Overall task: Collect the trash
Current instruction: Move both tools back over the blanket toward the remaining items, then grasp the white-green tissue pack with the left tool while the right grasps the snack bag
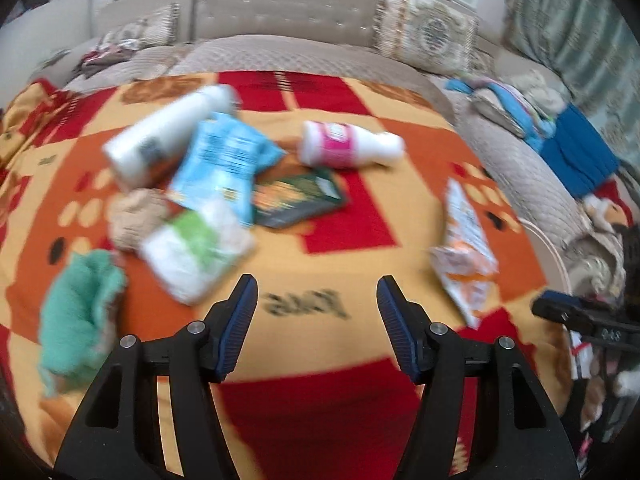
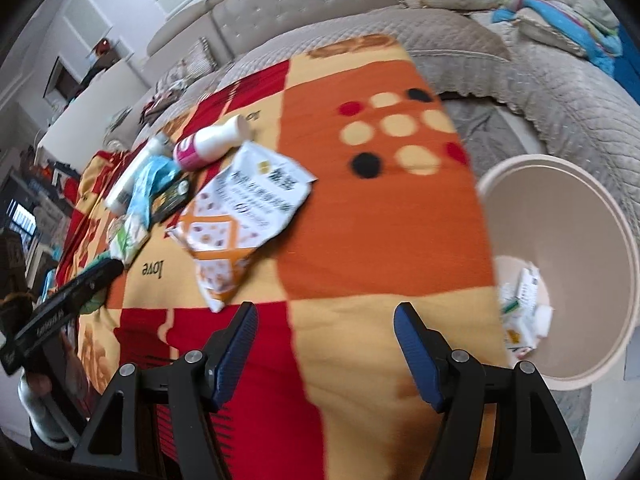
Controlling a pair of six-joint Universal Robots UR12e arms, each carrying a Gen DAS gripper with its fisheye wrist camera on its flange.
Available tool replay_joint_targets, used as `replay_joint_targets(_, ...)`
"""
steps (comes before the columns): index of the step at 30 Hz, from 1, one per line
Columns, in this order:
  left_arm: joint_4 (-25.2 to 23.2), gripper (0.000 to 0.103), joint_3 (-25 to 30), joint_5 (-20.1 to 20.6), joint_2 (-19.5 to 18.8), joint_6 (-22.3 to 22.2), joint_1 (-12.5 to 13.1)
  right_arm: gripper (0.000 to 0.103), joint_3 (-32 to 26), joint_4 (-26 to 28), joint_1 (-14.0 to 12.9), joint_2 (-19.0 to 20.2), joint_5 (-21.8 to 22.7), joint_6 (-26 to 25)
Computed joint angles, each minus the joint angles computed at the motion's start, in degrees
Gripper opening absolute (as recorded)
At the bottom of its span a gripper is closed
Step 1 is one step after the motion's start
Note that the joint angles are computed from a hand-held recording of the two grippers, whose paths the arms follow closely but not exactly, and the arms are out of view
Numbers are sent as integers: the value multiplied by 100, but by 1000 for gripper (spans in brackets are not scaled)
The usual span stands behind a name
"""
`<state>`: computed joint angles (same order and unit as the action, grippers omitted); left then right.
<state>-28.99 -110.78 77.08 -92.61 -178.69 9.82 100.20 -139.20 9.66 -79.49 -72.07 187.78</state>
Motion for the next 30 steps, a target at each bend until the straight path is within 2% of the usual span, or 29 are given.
replay_joint_targets(4,9,61,144,276,-143,-220,196,68,-146,94,124,112,14,-91)
replay_joint_targets(9,-188,61,417,957,-380,-589,242,68,-226,178,197,170,43,-139)
replay_joint_targets(11,-220,61,459,1057,-433,-626,254,68,-254,197,204,188,80,-122)
replay_joint_targets(13,-212,61,443,818,-440,-504,312,68,-285,202,216,214,120,-77)
replay_joint_targets(15,-100,61,374,399,-402,-321,387,69,-309,218,222,233,171,-72)
replay_joint_targets(16,-61,61,339,233,-379,-104,400,69,-321,230,229,244,184,-79)
replay_joint_targets(19,-23,61,356,476,-390,325,271,70,-342,272,242,264,176,-85)
replay_joint_targets(21,-42,61,362,427,-403,642,248,70,-345,305,237,271,196,-70)
replay_joint_targets(23,-169,63,400,444,-437,952,201,70,-357,332,245,280,194,-61)
replay_joint_targets(24,-326,64,454,597,-480,1156,142,70,-360,339,245,280,191,-64)
replay_joint_targets(27,-491,65,533,1007,-584,1250,29,70,-379,376,253,283,177,-73)
replay_joint_targets(30,-512,64,524,979,-591,1131,54,70,-391,391,264,280,196,-105)
